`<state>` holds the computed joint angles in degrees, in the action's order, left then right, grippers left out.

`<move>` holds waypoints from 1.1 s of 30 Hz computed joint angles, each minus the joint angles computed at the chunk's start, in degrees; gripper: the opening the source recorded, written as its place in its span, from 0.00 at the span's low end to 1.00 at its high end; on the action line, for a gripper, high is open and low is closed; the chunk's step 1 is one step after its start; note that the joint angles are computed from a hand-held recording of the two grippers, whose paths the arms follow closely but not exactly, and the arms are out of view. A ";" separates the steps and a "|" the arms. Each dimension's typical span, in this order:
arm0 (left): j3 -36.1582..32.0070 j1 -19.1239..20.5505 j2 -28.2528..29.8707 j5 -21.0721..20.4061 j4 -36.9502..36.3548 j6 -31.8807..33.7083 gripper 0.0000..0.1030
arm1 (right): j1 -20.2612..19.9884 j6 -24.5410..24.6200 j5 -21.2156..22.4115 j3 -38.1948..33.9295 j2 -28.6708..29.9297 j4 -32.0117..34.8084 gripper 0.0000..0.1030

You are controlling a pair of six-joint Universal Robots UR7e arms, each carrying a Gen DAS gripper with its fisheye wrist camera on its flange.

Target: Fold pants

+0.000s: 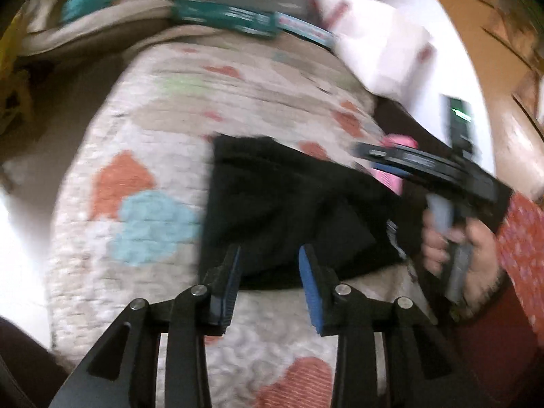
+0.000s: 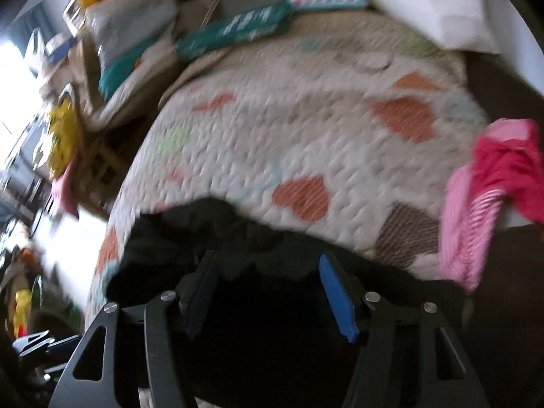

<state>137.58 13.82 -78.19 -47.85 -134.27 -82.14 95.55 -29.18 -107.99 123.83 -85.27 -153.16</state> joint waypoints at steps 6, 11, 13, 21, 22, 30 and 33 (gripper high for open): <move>-0.11 3.81 -1.54 1.31 6.14 -8.76 0.33 | 2.47 4.31 12.22 1.37 -3.45 3.36 0.60; -0.24 6.68 1.15 0.24 3.18 -6.90 0.33 | 2.95 8.46 20.13 1.79 -2.29 12.24 0.60; -0.18 7.38 2.00 -0.01 1.60 -5.75 0.33 | 2.65 9.87 17.77 2.95 -1.35 12.13 0.60; 2.55 10.21 6.46 -0.75 -14.32 0.91 0.40 | -0.93 12.82 4.69 5.93 -2.04 12.28 0.39; 3.18 10.54 7.24 -1.19 -17.78 2.26 0.40 | -0.22 13.05 4.50 5.49 -2.16 12.38 0.40; 3.38 10.38 10.81 -1.89 -23.22 8.04 0.18 | 10.37 6.74 0.23 -4.59 11.23 8.32 0.61; 3.06 9.56 11.09 -0.95 -21.65 7.85 0.13 | 12.71 7.03 -2.02 -9.28 17.91 10.65 0.61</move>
<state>140.63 23.38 -67.10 -48.80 -155.91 -74.29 108.25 -22.15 -110.01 114.55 -67.35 -142.51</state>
